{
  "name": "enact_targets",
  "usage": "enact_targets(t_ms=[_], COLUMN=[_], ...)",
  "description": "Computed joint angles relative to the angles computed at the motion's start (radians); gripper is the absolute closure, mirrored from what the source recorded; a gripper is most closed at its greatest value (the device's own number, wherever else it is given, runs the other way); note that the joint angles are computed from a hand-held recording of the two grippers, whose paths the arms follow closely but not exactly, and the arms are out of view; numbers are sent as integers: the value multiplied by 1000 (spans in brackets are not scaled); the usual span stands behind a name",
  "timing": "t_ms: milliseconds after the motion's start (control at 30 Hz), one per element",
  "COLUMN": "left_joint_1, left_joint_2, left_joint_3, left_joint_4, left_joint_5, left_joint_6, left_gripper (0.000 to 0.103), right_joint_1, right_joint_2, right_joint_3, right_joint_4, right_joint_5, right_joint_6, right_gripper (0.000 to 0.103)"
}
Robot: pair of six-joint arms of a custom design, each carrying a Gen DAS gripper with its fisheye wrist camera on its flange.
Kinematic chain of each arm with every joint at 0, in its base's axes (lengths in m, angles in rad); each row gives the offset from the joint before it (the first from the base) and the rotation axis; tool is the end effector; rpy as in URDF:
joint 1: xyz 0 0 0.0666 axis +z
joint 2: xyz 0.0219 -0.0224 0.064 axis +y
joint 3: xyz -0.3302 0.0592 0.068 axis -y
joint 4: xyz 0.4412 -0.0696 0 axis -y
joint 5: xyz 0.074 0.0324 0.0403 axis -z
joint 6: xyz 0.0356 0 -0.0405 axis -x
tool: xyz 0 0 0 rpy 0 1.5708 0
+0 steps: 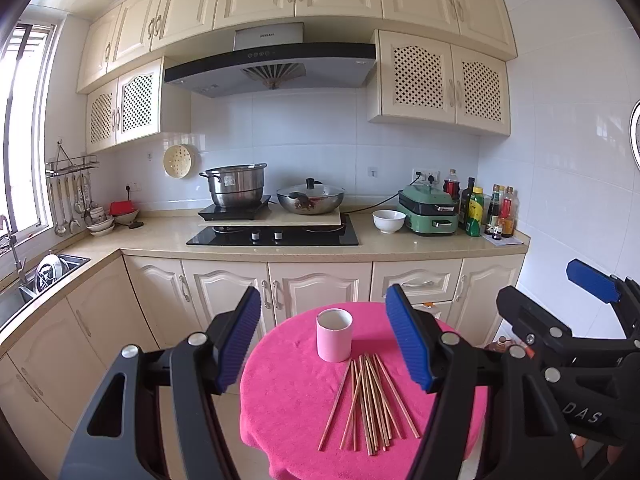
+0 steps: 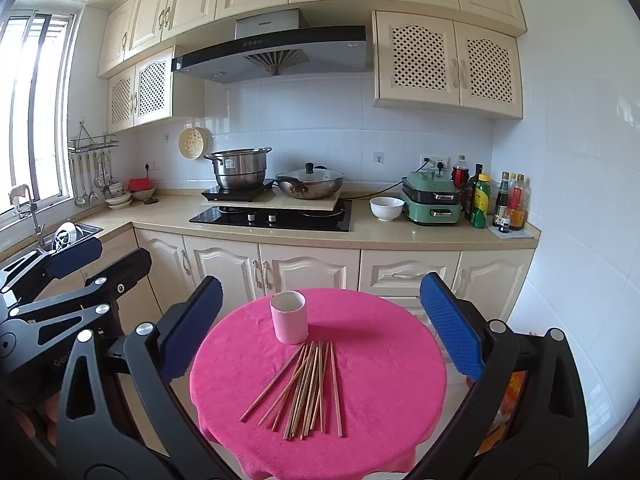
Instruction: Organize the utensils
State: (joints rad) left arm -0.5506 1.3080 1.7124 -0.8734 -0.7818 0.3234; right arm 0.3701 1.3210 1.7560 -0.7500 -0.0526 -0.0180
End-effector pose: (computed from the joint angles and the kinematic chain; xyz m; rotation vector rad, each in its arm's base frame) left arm 0.4355 -0.2384 0.5957 -0.2549 1.8856 0.2091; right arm 0.4753 0.1860 0.6192 -0.3679 1.8615 0.3145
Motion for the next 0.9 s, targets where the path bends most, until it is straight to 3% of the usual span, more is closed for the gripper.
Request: enact_targets(t_ms=[900], left_joint_1=[72], left_joint_2=[108], left_joint_3=[72], left_joint_4=[-32], left_joint_5=[78], left_joint_6=[19], left_gripper=[38], right_joint_1=[-22], right_joint_2=[140], right_joint_3=[118], right_joint_4=[-49], right_joint_5=[-44], right_joint_6=[1], right_gripper=[6])
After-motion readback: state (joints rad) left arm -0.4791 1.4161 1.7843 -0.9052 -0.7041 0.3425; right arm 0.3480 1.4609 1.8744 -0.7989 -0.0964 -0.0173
